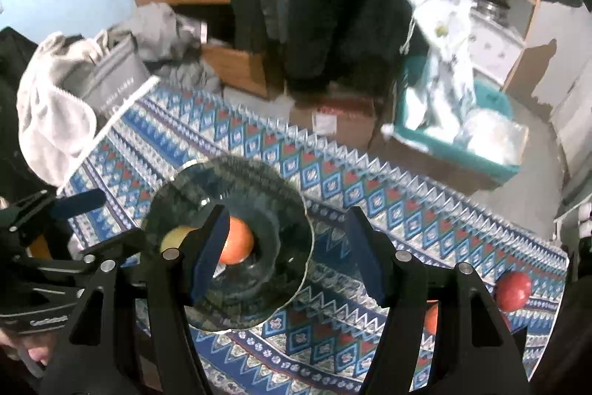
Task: Organize fruits
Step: 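Open both tools and withdraw them from the bowl toward the fruit cluster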
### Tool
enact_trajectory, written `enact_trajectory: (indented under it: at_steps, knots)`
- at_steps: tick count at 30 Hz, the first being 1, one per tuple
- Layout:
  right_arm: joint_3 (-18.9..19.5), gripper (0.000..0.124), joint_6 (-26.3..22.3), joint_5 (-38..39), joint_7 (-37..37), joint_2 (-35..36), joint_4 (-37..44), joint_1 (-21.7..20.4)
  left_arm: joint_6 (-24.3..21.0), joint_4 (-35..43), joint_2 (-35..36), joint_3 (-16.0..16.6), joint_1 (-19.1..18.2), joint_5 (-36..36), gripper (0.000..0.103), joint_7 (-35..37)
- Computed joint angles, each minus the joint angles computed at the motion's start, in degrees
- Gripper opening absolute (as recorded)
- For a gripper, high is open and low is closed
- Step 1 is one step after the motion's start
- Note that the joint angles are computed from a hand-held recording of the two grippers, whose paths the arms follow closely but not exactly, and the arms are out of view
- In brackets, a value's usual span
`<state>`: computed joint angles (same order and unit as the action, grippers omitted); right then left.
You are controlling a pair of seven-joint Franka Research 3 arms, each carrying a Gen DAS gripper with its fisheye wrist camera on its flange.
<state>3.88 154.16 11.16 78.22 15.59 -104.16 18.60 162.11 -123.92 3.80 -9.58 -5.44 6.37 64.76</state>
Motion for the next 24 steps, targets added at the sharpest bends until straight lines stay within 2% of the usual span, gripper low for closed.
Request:
enact_trajectory:
  at_steps: [5,7,14,20,24]
  knots:
    - [0.28,0.066,3.57,1.89,-2.07,-4.52,-3.79,-1.05,1.59,0.09,-1.18,-0.49,-0.42,-1.50,0.075,0.86]
    - [0.07,0.066,5.27,2.09,-2.45,-6.53,-5.62,-1.34,2.17,0.34,-1.58,-0.53,-0.81,-0.86,0.080,0.28]
    - [-0.46,0.066,8.28,3.34,-3.71,-11.30,-9.79,-2.81,3.51,1.52,-2.16,-1.08,-2.07,-0.08,0.080,0.34]
    - [-0.99,0.066,9.59,5.95,-5.99,-14.30,-12.82,-4.38,2.79,4.44,-0.61,-1.88,-3.46,-0.03,0.082,0.93]
    - [-1.75,0.066,10.79,4.46,-5.12,-15.91,-15.22,-5.51,1.73,6.63,1.17,-2.45,-4.29,0.37,0.082,1.44]
